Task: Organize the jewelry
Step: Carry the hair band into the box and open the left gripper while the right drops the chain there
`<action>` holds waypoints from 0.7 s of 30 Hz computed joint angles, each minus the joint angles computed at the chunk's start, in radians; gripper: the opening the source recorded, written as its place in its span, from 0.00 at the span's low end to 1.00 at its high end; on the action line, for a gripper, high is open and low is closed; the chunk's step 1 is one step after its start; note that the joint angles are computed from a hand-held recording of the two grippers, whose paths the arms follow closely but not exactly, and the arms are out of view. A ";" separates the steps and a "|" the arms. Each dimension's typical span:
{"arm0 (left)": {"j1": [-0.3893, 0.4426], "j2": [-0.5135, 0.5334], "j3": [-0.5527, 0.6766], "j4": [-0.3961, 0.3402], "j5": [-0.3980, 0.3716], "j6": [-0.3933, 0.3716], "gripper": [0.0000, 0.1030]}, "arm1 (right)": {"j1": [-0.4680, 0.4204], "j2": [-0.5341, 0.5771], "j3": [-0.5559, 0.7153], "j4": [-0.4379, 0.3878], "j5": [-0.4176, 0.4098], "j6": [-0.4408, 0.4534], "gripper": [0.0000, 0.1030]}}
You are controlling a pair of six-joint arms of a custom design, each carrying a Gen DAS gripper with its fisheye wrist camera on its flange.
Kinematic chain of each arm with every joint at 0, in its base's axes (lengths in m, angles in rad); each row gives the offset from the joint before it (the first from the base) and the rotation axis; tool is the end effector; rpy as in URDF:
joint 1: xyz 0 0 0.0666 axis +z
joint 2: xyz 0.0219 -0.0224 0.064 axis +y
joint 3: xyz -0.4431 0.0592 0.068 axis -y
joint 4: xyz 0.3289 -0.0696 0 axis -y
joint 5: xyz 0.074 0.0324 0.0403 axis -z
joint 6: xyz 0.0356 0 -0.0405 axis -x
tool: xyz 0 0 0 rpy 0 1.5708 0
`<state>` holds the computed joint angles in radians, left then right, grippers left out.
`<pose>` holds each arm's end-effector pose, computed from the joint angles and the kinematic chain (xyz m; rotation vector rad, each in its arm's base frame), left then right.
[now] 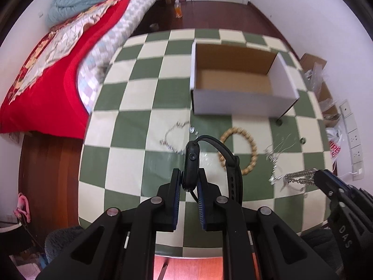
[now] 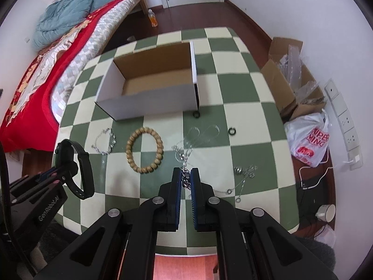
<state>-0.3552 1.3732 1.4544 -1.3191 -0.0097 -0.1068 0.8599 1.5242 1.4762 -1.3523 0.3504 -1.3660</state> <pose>0.3422 -0.1270 0.5015 0.6411 2.7356 -0.0450 0.2808 0.3068 0.4547 0.7296 2.6551 -0.0044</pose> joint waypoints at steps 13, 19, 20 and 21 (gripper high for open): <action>0.001 0.117 0.279 -0.078 0.063 0.017 0.10 | -0.082 -0.009 0.201 -0.125 0.111 0.159 0.07; -0.017 0.236 0.456 -0.131 0.070 0.019 0.10 | -0.187 0.021 0.297 -0.108 0.095 0.311 0.07; -0.025 0.258 0.483 -0.137 0.057 0.016 0.10 | -0.210 0.029 0.309 -0.094 0.081 0.339 0.07; -0.030 0.282 0.513 -0.148 0.053 0.017 0.10 | -0.225 0.037 0.318 -0.085 0.068 0.356 0.07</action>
